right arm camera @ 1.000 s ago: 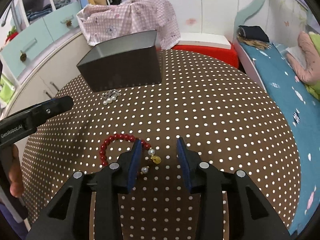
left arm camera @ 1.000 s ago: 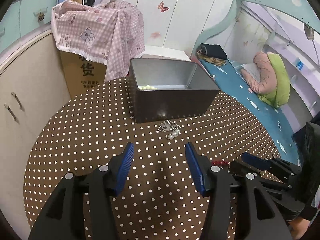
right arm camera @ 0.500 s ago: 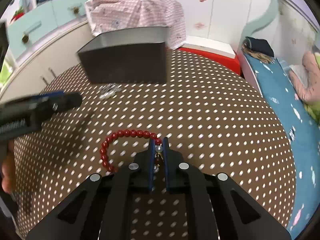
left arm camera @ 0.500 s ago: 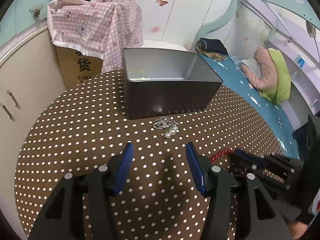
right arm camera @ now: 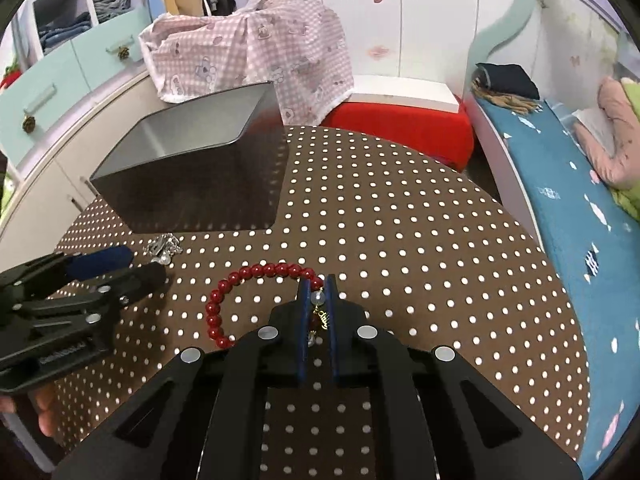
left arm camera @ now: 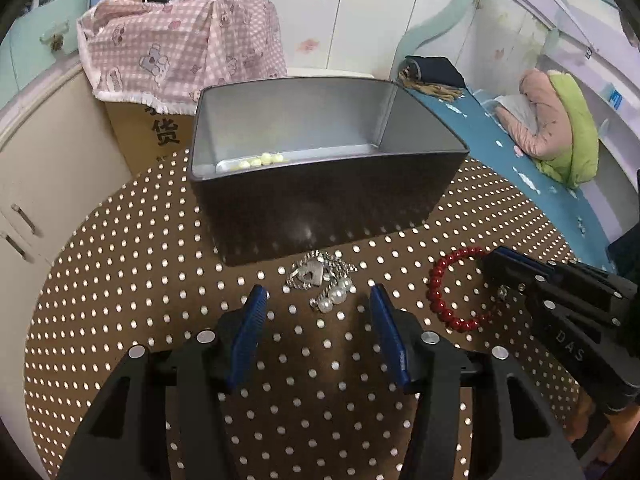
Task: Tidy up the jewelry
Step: 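Grasp the red bead bracelet with the right gripper while the left gripper grasps the silver heart pendant, then lift both items and carry them toward the metal box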
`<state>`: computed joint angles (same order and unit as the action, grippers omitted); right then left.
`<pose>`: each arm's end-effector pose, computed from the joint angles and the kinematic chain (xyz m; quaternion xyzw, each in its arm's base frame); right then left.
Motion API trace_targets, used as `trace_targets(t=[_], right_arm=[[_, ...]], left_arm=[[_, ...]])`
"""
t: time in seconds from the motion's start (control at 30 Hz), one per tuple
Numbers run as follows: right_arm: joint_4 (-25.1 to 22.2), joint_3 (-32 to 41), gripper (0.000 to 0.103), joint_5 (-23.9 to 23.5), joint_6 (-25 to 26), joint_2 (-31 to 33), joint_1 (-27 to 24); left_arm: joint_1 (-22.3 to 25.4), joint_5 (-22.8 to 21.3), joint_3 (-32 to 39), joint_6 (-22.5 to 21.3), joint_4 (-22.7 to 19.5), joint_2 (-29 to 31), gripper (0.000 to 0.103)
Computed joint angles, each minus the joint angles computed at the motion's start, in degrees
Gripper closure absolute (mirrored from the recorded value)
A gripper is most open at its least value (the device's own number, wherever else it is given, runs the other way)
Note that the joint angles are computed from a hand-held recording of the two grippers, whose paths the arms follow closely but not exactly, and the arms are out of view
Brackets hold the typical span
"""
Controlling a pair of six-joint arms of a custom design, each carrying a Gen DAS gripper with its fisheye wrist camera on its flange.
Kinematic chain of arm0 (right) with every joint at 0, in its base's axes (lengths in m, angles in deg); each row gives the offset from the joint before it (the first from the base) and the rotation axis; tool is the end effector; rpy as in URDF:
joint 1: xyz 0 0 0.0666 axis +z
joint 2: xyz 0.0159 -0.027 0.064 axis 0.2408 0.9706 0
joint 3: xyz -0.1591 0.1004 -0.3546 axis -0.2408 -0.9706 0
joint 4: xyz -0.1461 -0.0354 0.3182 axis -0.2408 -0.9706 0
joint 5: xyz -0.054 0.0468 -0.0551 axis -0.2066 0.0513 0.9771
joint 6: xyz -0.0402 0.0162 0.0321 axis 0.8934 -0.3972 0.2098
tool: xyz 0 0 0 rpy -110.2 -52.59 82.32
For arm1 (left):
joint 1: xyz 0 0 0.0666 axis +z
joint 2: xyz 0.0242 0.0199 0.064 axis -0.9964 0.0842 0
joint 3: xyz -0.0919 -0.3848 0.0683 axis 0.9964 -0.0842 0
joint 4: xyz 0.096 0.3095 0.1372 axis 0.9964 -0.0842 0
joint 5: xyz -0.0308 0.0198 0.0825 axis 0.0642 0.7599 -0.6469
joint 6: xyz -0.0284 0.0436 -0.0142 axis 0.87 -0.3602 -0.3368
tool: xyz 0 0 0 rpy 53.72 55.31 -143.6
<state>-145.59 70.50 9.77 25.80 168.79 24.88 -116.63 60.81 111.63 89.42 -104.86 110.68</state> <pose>0.5206 0.1003 0.5132 0.0085 0.9443 0.0658 0.3223 0.5142 -0.3130 0.5259 0.1393 0.9411 -0.0949 0.2931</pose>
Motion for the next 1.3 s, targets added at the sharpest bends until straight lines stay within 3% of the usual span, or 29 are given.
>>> trace_targets(t=[0.07, 0.23, 0.33, 0.37, 0.53, 0.77, 0.87, 0.9, 0.97, 1.0, 1.1, 1.3], right_arm=[[0.2, 0.0, 0.095, -0.2, 0.1, 0.1, 0.1], [0.6, -0.7, 0.095, -0.3, 0.1, -0.5, 0.4], [0.4, 0.0, 0.095, 0.1, -0.3, -0.3, 1.0], [0.2, 0.2, 0.095, 0.3, -0.3, -0.4, 1.1], [-0.4, 1.9, 0.095, 1.4, -0.2, -0.7, 2.1], [-2.3, 5.9, 0.095, 2.8, 0.1, -0.8, 3.7], [-3.0, 7.0, 0.095, 3.0, 0.0, -0.6, 4.1], [-2.9, 6.7, 0.095, 3.0, -0.1, -0.8, 4.1], [-2.6, 6.0, 0.095, 2.8, -0.3, -1.1, 4.1], [-2.5, 5.6, 0.095, 2.7, -0.4, -1.2, 4.0], [-1.9, 4.3, 0.095, 2.2, -0.5, -1.6, 3.4], [-0.5, 2.7, 0.095, 0.0, -0.3, -1.6, 1.9]], left_arm=[[-0.3, -1.1, 0.5, -0.7, -0.2, 0.4, 0.055], [-0.7, -4.3, 0.1, -1.8, -0.1, 0.3, 0.088], [-0.3, -2.6, -1.0, -2.1, 0.6, -0.4, 0.09], [-0.2, -2.0, -1.6, -2.2, 1.1, -0.8, 0.103], [0.9, 3.9, -4.0, -2.0, 1.8, -2.6, 0.103], [1.8, 7.0, -8.0, -2.5, 4.3, -6.4, 0.103], [2.2, 10.0, -7.1, -1.7, 3.1, -5.8, 0.102], [2.3, 10.1, -8.2, -0.5, 4.5, -6.3, 0.1], [2.3, 9.5, -7.8, 0.2, 4.4, -5.7, 0.08], [2.2, 8.3, -7.9, 0.8, 4.9, -5.6, 0.062], [1.6, 4.4, -7.1, 0.9, 5.4, -4.7, 0.059], [0.8, 1.1, -1.7, 0.5, 2.1, -0.7, 0.058]])
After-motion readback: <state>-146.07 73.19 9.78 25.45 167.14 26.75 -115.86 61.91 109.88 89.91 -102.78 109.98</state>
